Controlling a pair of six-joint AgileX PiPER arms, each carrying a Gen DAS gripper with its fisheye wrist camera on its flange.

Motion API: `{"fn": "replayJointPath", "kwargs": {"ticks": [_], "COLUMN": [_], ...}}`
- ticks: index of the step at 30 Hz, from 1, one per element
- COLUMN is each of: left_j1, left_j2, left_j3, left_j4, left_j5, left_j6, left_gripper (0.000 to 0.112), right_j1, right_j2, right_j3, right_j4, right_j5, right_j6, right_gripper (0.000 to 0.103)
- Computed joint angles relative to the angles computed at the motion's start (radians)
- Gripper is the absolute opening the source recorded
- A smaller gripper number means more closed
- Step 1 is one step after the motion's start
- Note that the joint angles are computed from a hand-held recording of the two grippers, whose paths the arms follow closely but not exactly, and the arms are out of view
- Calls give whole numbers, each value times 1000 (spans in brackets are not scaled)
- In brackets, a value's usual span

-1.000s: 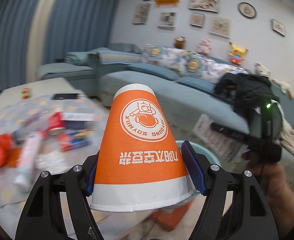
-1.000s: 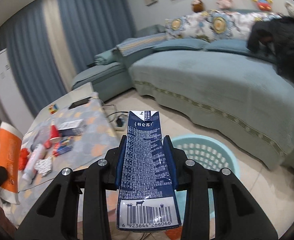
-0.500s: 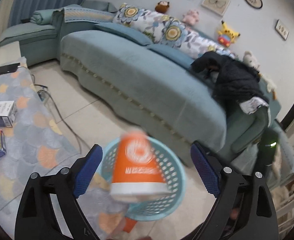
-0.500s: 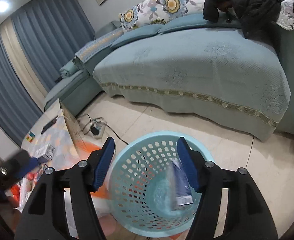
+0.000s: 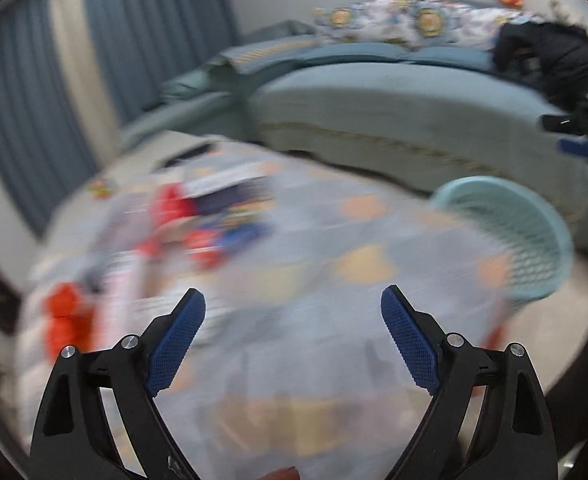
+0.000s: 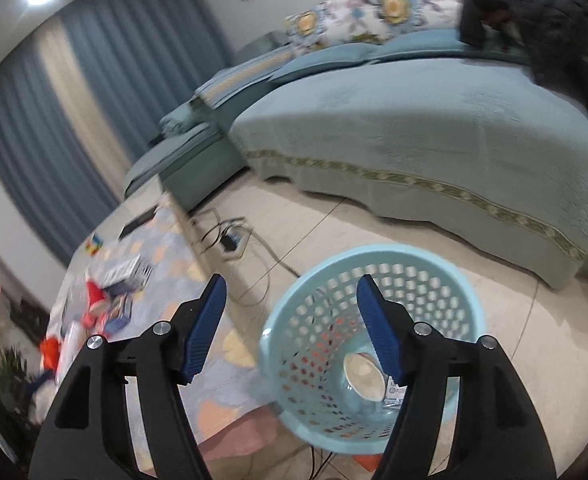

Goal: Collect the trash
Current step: 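Grasp the white spray can with the left gripper and lift it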

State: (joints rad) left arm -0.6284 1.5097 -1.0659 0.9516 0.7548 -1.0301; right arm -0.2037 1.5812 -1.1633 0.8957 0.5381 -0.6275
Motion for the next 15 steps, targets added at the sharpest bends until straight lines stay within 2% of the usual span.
{"fn": "replayJointPath", "kwargs": {"ticks": [2,4,6,8,10,11,15], "left_j1": [54,134,261,372,486,515,614], "left_j2": [-47,-64,-53,-38,-4,9,108], "left_j3": [59,82,76,62,27,19,-63], "left_j4": [75,92,29,-72,-259,-327,-609], "left_j5": [36,38,-21,-96,-185,-206,-228], "left_j6": [-37,-35,8,89,265,328,584], "left_gripper": [87,87,87,86,84,76,60], "right_j1": [66,130,190,245,296,327,422], "right_j2": [-9,-11,-12,-16,-14,-12,-7], "right_j3": [7,5,-1,-4,-15,-21,-37], "right_j4": [-13,-69,-81,-104,-136,-163,-293], "right_j5": [-28,-60,-70,-91,-99,-110,-154], "right_j6": [2,51,65,97,137,170,299], "right_gripper": [64,64,64,64,64,64,64]}}
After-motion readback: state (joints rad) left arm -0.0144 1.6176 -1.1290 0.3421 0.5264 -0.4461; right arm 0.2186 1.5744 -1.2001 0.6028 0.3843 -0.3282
